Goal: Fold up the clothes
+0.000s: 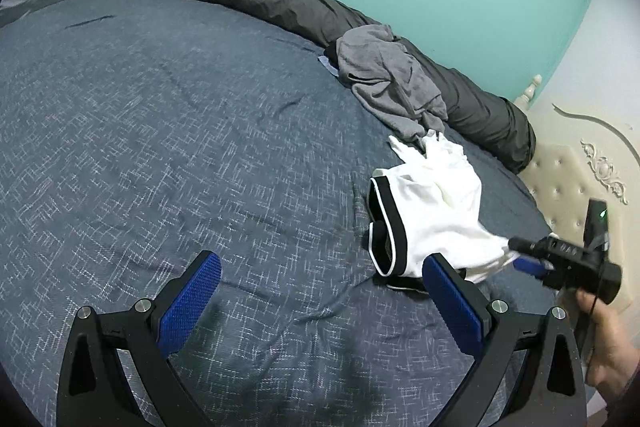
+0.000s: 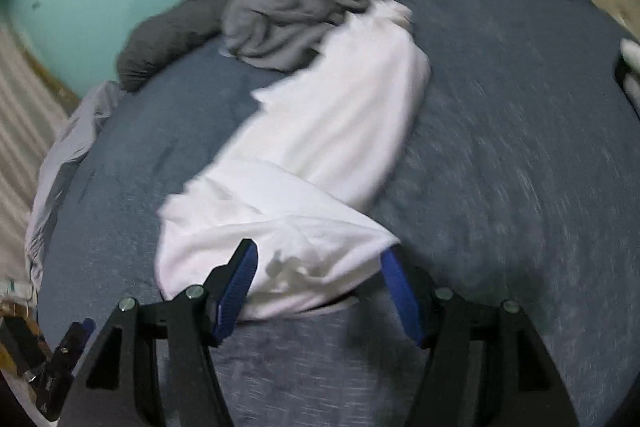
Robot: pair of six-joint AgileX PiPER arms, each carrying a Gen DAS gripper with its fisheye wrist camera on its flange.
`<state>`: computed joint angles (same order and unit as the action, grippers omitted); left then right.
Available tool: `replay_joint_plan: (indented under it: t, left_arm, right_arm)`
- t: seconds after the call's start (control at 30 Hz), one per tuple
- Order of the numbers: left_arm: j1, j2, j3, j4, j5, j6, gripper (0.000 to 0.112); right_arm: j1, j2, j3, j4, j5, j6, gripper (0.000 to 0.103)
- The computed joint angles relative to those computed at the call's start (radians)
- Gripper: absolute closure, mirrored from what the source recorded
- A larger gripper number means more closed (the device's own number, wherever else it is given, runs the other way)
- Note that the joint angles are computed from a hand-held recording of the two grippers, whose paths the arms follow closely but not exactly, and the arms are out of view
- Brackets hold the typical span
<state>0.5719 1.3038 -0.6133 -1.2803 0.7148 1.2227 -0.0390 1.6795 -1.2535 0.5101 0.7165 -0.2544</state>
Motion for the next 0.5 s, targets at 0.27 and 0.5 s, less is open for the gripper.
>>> replay_joint_plan:
  t: [0.27, 0.5]
  left_arm:
    - [-0.001, 0.016, -0.014, -0.005, -0.006, -0.01, 0.01]
    - [0.001, 0.017, -0.012, -0.004, -0.016, -0.022, 0.01]
  right_arm:
    - [-0.082, -0.044, 0.024, 0.024, 0.025, 0.03, 0.038]
    - [0.075, -0.096, 0.136, 0.121, 0.044, -0.034, 0.038]
